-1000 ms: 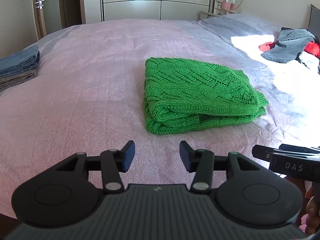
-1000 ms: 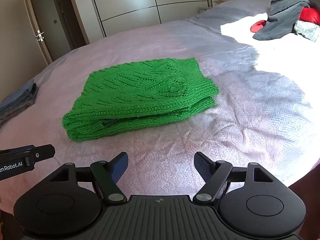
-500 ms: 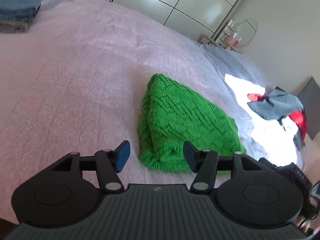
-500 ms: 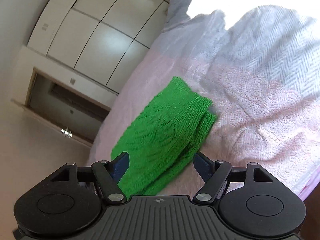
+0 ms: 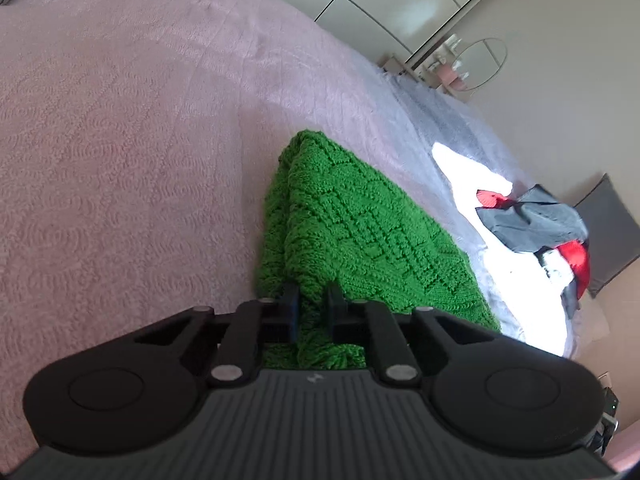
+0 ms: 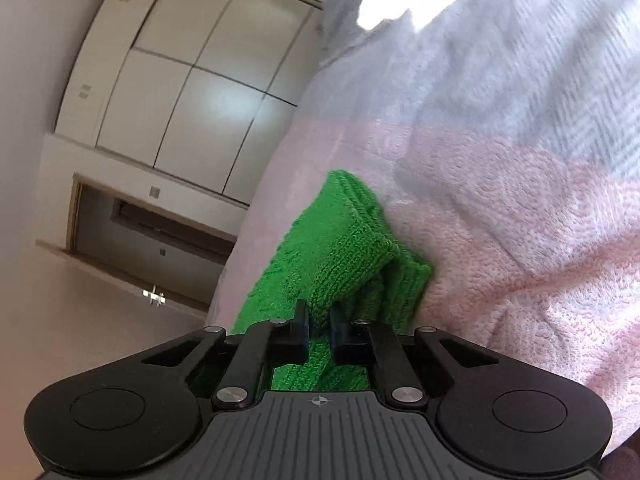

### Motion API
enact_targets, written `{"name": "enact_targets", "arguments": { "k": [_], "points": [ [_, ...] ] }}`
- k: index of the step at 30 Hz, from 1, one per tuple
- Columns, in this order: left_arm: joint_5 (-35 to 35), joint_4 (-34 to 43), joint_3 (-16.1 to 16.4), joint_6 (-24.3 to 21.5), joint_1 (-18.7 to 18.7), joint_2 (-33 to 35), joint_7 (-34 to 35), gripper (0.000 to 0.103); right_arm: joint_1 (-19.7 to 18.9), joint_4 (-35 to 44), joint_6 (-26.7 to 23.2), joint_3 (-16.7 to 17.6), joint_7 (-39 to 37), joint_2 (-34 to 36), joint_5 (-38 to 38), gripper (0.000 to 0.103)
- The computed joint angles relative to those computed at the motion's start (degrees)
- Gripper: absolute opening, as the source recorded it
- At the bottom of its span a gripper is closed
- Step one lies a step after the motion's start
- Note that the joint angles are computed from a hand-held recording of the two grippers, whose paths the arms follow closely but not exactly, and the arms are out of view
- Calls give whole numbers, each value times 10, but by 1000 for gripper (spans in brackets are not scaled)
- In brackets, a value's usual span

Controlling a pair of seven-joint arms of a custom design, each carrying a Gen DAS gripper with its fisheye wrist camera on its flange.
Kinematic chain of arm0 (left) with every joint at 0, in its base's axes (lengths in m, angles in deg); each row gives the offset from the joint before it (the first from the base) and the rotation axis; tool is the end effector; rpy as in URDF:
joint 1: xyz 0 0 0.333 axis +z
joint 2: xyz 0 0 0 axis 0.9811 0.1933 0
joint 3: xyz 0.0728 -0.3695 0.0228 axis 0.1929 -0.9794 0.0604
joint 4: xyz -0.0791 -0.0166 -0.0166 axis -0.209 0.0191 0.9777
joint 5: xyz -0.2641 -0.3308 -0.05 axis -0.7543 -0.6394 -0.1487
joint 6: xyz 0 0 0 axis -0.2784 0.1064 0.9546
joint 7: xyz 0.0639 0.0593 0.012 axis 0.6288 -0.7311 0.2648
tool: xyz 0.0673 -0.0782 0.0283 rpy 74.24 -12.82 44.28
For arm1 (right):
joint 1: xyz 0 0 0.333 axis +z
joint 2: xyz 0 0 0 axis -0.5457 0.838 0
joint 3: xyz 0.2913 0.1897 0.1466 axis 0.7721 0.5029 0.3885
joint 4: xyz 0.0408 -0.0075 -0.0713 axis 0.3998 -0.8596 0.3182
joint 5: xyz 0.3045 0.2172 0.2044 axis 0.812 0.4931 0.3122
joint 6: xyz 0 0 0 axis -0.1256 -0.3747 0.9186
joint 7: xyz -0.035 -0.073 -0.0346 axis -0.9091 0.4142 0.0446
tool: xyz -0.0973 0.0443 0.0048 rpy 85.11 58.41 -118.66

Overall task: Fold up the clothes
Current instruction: 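Grasp the folded vest edge with the right gripper while the left gripper grasps it, then lift the folded vest with both grippers and carry it to the blue clothes stack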

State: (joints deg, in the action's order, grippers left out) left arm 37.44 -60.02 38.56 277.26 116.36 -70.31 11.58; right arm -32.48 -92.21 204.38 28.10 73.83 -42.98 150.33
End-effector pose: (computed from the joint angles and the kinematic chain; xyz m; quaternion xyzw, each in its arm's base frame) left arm 0.6352 -0.0657 0.4512 -0.7685 0.4413 -0.4519 0.1024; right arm 0.7423 0.0839 0.4256 -0.4892 0.6622 0.0975 0.5591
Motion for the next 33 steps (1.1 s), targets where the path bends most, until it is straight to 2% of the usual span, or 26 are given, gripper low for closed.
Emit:
{"name": "enact_targets", "arguments": {
  "k": [2,4,6,7,8,9,10,11,12,13,15,18,21,25,30,33],
  "points": [
    [-2,-8,32,18,-27,-3,-4,11,23,-1,42,-11,18,1,-71,7],
    [2,-12,64,33,-53,-4,-12,12,13,2,26,-7,41,8,-82,7],
    [23,-7,66,35,-52,-3,-23,16,6,3,7,-6,42,6,-104,9],
    [43,-3,46,29,-30,-1,-34,20,4,5,-4,-8,52,5,-124,29],
    [62,0,24,23,-7,2,-45,24,2,7,-17,-10,61,4,-143,60],
    [77,3,12,25,8,4,-53,27,-3,8,-22,-9,47,1,-143,71],
    [87,5,9,33,17,6,-61,30,-9,8,-27,-8,30,-1,-142,75],
    [97,8,4,39,28,9,-72,33,-13,9,-32,-8,14,-3,-140,75],
    [110,13,-10,42,46,17,-88,41,-18,15,-43,-8,12,-1,-140,75],
    [133,23,-44,38,81,36,-109,46,-22,23,-54,-8,12,2,-140,75],
    [168,45,-121,11,150,90,-133,46,-29,50,-82,-11,32,21,-154,75],
    [158,71,-236,-65,224,203,-76,46,-33,107,-106,-11,73,64,-193,75],
    [127,96,-306,-135,248,303,11,45,-40,168,-143,-4,117,110,-242,75],
    [81,120,-332,-176,239,364,77,43,-52,250,-195,16,168,170,-281,75],
    [40,133,-331,-172,224,387,116,41,-70,347,-259,53,213,245,-284,74],
    [17,147,-329,-176,209,400,143,40,-70,381,-272,63,229,269,-297,62]
  ]
}}
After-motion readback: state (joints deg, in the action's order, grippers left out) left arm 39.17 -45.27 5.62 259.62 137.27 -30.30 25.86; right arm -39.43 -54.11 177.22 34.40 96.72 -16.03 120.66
